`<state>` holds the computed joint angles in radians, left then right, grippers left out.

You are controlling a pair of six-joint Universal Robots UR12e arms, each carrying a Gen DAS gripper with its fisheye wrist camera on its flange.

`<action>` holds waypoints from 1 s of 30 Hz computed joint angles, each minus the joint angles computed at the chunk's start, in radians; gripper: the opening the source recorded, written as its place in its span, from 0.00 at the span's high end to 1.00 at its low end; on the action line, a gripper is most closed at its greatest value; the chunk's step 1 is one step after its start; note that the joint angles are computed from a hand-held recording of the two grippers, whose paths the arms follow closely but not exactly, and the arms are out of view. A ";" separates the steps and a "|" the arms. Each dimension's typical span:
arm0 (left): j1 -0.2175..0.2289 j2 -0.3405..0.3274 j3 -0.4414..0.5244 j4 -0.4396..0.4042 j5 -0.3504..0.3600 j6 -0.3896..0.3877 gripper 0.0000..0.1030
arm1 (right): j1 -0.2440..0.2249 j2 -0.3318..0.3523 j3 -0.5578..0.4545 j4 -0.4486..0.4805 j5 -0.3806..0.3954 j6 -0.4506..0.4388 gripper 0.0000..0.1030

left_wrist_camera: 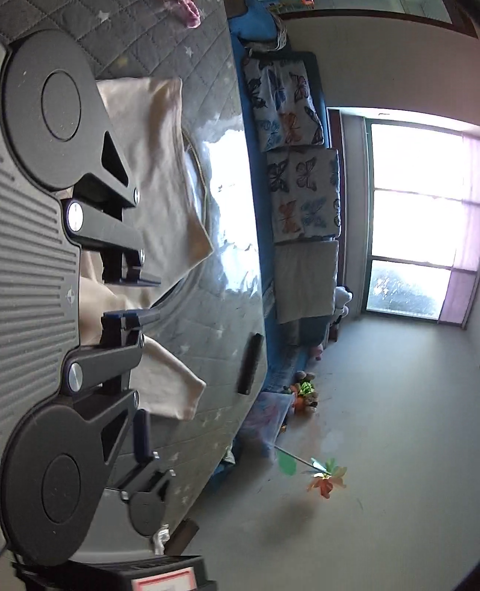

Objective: Fold clothes
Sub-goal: 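Open the left tool to release the folded sleeve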

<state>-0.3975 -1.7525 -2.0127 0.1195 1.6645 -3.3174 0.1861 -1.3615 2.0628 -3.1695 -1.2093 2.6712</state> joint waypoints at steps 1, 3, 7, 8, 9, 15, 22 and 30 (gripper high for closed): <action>0.004 0.008 -0.008 0.000 0.002 0.004 0.66 | -0.002 -0.001 0.001 -0.001 0.001 0.002 0.00; 0.014 0.023 -0.030 0.004 0.025 0.006 0.66 | -0.005 -0.002 -0.001 0.001 0.006 0.014 0.00; 0.032 0.048 -0.070 -0.032 0.122 0.003 0.68 | -0.007 0.004 -0.019 0.031 0.032 0.050 0.00; 0.034 0.055 -0.081 -0.052 0.149 0.001 0.68 | -0.005 0.006 -0.024 0.033 0.033 0.055 0.00; 0.037 0.061 -0.092 -0.070 0.169 -0.005 0.68 | -0.004 0.009 -0.028 0.035 0.034 0.060 0.00; 0.036 0.076 -0.138 -0.131 0.256 -0.064 0.66 | 0.013 0.029 -0.051 0.062 0.010 0.074 0.00; 0.048 0.048 -0.115 -0.124 0.253 -0.079 0.66 | 0.028 0.042 -0.070 0.103 -0.012 0.089 0.00; 0.068 0.023 -0.102 -0.133 0.221 -0.119 0.89 | 0.034 0.038 -0.063 0.108 -0.035 0.057 0.00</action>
